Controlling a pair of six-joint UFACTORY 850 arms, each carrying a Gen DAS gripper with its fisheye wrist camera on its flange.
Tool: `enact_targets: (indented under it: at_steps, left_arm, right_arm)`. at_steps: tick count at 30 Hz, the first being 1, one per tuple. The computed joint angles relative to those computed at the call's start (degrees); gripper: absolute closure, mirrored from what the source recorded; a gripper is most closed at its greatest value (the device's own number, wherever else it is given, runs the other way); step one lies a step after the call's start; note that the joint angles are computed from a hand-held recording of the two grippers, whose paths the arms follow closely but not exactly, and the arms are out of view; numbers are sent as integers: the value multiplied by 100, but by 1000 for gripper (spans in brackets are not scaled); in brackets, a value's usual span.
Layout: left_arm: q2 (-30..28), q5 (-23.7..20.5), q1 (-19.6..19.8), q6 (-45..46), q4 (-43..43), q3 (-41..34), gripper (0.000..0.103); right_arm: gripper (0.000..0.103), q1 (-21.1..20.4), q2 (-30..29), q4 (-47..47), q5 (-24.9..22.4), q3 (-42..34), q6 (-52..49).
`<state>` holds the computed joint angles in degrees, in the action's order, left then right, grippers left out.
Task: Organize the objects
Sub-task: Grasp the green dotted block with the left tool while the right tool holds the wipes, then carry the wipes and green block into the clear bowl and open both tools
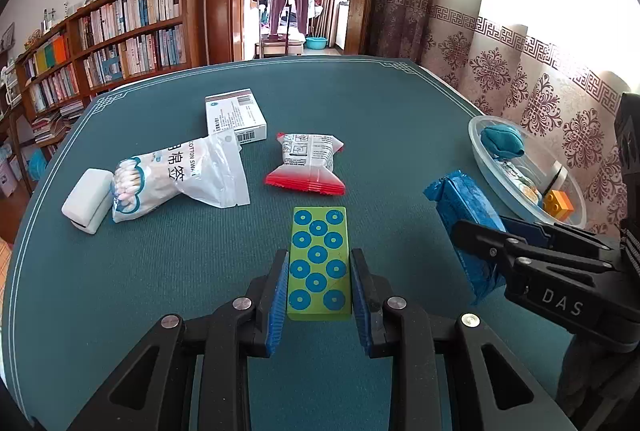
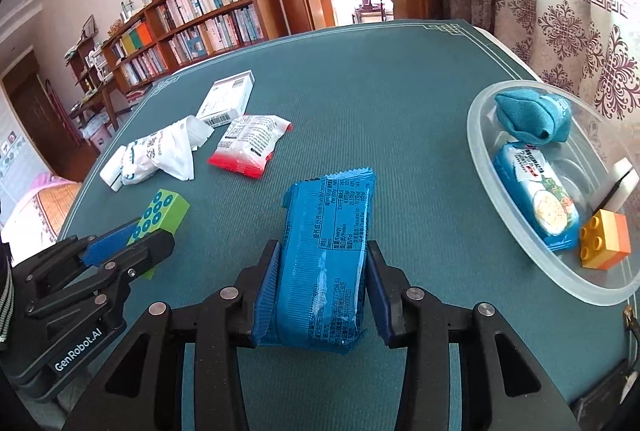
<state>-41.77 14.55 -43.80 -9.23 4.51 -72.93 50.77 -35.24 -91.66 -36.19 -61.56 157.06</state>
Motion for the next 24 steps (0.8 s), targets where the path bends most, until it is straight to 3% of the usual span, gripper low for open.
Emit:
enact_targets:
  at_steps: [9,15,19,24]
  left_arm:
    - [-63,-73,-198,-523,713,-238,72]
    - [-136,-136,-315,-889,1166,-435,72]
    - [-217,-210,-408,-1063,1399,-567,73]
    - [-286,-330,-502,-1058,1517,-699,72]
  right_arm:
    - [61,-20,867,7,-325,921,613]
    - [61,-269,1533,117,-268,1604,896]
    - [61,-477,1691,338,-371,1814,748]
    - [61,-787,1665,142,-160,1961,973]
